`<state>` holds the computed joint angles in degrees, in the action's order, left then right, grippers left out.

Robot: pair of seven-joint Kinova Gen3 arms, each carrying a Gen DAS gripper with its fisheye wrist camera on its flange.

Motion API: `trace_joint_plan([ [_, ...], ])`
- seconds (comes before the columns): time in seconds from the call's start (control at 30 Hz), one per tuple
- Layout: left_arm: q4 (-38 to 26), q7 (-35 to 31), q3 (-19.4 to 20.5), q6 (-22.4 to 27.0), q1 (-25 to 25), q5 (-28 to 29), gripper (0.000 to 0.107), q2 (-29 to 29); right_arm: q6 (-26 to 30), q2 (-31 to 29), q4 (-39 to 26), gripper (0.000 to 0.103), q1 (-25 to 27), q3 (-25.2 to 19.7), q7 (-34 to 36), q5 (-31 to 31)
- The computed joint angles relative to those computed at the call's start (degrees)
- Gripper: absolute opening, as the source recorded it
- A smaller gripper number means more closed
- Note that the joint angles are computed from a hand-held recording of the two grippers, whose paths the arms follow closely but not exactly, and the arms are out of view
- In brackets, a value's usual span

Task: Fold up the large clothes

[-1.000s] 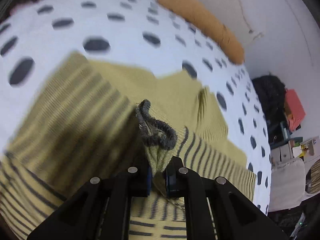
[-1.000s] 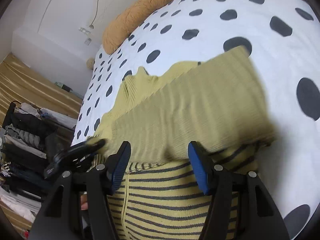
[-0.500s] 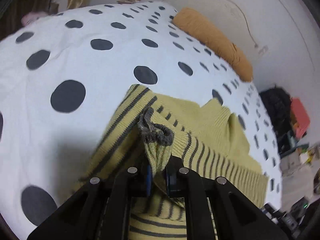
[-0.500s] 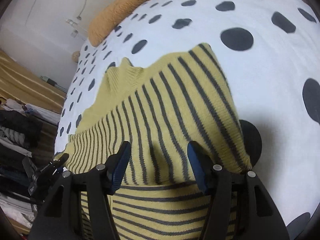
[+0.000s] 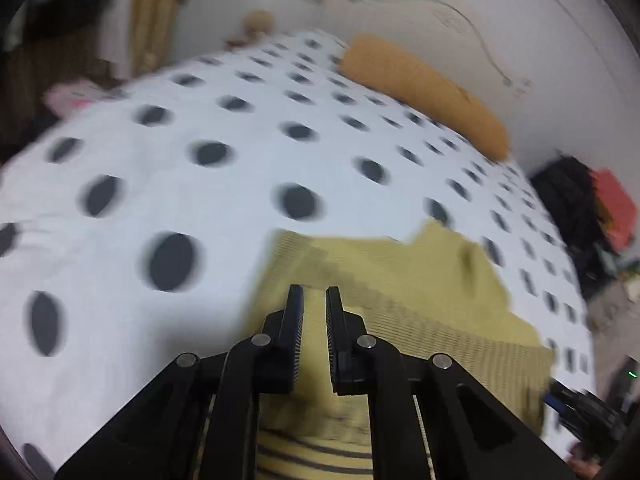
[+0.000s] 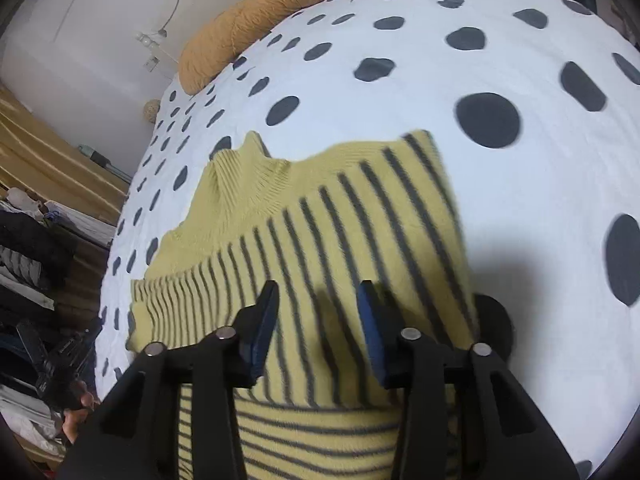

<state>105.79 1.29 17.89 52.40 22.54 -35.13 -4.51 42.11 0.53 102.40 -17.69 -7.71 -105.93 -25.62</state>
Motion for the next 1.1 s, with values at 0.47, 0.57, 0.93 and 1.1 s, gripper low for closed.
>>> trace_joint_plan([
  [0.47, -2.42, -17.77, -10.35, -0.78, 1.46, 9.06, 0.022, 6.85, 3.10, 4.76, -4.51, 0.003, 2.66, 2.02, -1.97, 4.21],
  [0.57, -1.96, -20.86, -8.41, 1.83, -1.43, 7.70, 0.073, 4.02, 6.25, 4.54, -5.76, 0.005, 6.14, 1.70, 1.94, 3.00],
  [0.93, 2.61, -33.65, -7.98, -2.88, -3.38, 18.05, 0.075, 5.44, 10.98, 7.95, -4.88, 0.055, 9.08, 0.02, 12.81, -3.26],
  [1.1, 6.11, -37.60, -8.21, -5.69, -4.71, 23.87, 0.075, 2.17, 13.12, 6.93, -3.02, 0.055, 9.19, 1.27, 18.08, -6.46],
])
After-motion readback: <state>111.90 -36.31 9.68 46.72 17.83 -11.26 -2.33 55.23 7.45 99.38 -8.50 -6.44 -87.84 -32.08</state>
